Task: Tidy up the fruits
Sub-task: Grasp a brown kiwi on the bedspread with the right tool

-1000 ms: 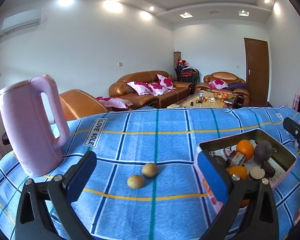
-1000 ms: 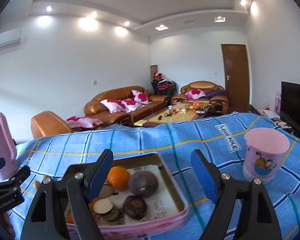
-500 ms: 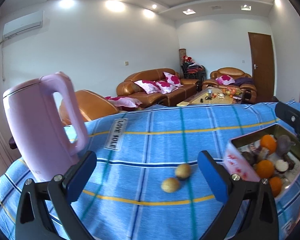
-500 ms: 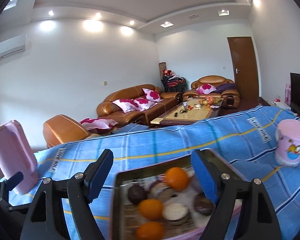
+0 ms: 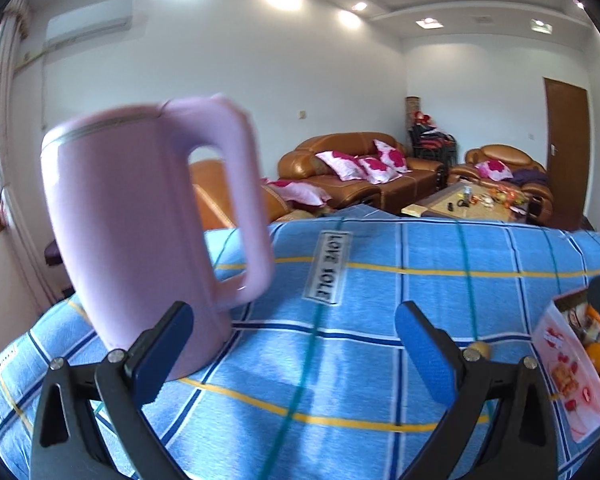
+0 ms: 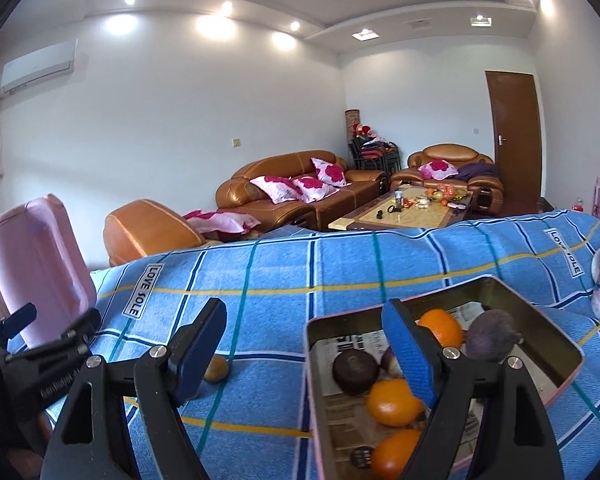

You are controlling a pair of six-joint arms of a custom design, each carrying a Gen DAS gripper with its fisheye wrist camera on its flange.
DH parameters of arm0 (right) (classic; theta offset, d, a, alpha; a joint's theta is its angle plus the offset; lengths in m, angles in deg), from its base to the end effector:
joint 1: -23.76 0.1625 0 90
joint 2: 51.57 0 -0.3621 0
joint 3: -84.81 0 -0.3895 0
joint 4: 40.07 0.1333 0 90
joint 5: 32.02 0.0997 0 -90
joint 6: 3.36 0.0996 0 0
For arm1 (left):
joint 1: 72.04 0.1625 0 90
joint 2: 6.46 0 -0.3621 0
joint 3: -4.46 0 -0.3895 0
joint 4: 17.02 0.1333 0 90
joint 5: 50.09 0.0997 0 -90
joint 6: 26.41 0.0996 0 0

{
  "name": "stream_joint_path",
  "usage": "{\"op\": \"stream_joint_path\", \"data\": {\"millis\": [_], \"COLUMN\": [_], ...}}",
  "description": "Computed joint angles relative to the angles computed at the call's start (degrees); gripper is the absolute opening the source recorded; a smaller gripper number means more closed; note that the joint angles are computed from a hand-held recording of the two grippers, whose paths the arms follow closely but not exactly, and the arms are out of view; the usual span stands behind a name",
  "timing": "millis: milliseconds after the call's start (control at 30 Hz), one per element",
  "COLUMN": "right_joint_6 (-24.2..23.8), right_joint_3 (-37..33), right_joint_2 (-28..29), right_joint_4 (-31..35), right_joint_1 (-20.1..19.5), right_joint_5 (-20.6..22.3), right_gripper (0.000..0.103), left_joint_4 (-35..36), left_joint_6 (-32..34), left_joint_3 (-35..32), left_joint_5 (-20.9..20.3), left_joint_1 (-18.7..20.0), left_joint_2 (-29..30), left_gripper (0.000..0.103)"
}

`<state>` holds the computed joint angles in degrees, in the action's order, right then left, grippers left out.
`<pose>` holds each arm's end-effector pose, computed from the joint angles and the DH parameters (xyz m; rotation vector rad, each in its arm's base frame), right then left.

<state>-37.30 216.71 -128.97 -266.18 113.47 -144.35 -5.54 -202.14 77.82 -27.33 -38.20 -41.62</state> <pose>0.0934 -0.4113 0.2840 0.2456 -1.9561 1.4907 -0.3323 -0.4939 0.0363 0.5942 2.0064 -1.2625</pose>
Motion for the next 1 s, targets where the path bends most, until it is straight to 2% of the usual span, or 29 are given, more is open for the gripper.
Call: {"op": "stream_joint_path", "data": {"millis": [200,300,367,467,700,1000], "right_joint_6": [0.7,0.3,0.4,2.6,10.0,14.8], "right_joint_3": [-2.3,-4.0,-5.7,-8.1,-11.6,-14.8], "right_joint_2": [1.4,2.6,3.5,4.3,5.3,6.9], "right_joint_4": [7.1,12.0,16.4,23.7,33.8,40.9], "right_joint_1": [1.4,2.3,2.8,2.9,1.8,1.6], "right_joint_5": [-1.2,-2.2,-3.3,-4.4,-3.4,-4.6], "right_gripper": [0.081,0.078,0.055,0.042,0.042,0.037], "left_joint_4": [5.5,6.6,6.8,7.3,11.8,12.1], "left_joint_6": [-7.6,-8.5,-7.6,-7.1,-11.1,-10.7], "left_joint_3": [-1.6,-1.9,-2.3,-3.0,-4.1,-4.8], "left_joint_5": [0.9,0.8,0.3,-1.3,-1.4,-1.9], "left_joint_1": [1.6,1.7,1.7,1.9,2.1,2.1], "left_joint_2": [0.1,0.5,0.8,1.2,1.8,2.4], "left_gripper": [0.103,0.103,0.103,0.103,0.103,0.103]}}
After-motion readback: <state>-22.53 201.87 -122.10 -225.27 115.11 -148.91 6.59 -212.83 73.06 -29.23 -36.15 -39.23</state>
